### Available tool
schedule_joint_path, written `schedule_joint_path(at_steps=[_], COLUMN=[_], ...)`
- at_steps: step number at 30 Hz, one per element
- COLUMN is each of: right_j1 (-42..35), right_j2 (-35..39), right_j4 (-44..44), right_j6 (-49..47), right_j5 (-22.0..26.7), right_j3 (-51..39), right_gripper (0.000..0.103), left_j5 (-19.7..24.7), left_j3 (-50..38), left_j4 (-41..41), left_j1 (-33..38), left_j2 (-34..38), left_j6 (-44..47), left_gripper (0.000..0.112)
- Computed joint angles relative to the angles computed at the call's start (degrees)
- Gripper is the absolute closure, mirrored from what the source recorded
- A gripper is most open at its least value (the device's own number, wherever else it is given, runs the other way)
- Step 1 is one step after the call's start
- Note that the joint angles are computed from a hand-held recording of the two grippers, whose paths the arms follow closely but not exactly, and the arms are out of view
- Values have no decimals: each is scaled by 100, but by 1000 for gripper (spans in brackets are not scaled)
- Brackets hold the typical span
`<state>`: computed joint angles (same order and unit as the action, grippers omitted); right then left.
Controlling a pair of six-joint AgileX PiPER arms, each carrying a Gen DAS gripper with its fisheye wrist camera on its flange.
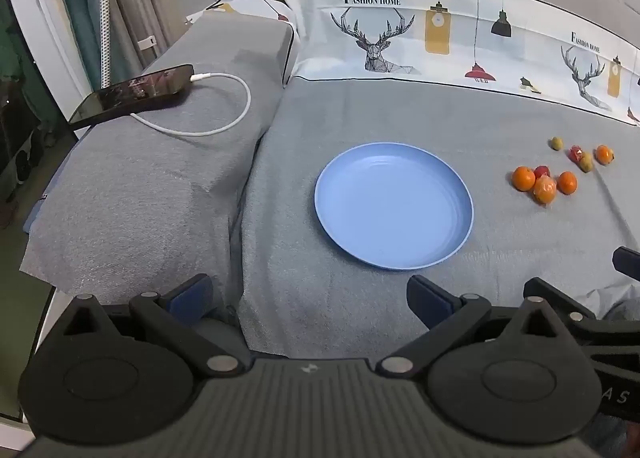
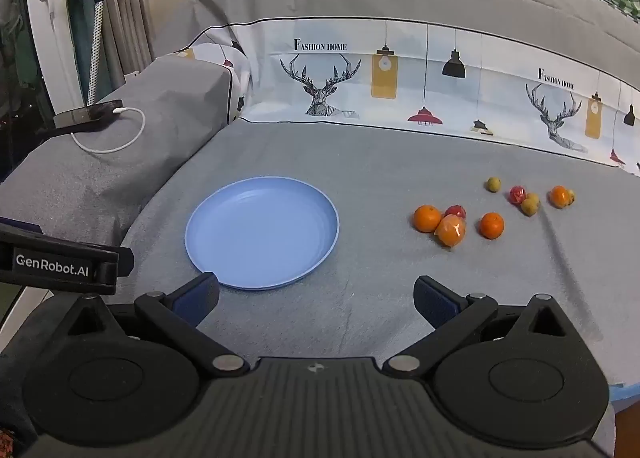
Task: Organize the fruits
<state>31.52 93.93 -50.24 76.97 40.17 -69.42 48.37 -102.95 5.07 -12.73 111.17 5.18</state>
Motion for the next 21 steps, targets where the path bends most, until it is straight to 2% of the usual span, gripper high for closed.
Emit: schedule_joint_path(at_steps=[21], right_j1=[-44], right_j2=[-34], right_j4=[44], right_j6=[-12], right_j5=[-88], right_j3=[71], right_gripper=[1], left_j5=[72], left_j3=[-20], left_j4=[49], left_j1=[-25], left_j2=[39], left_j6=[-3], left_gripper=[9])
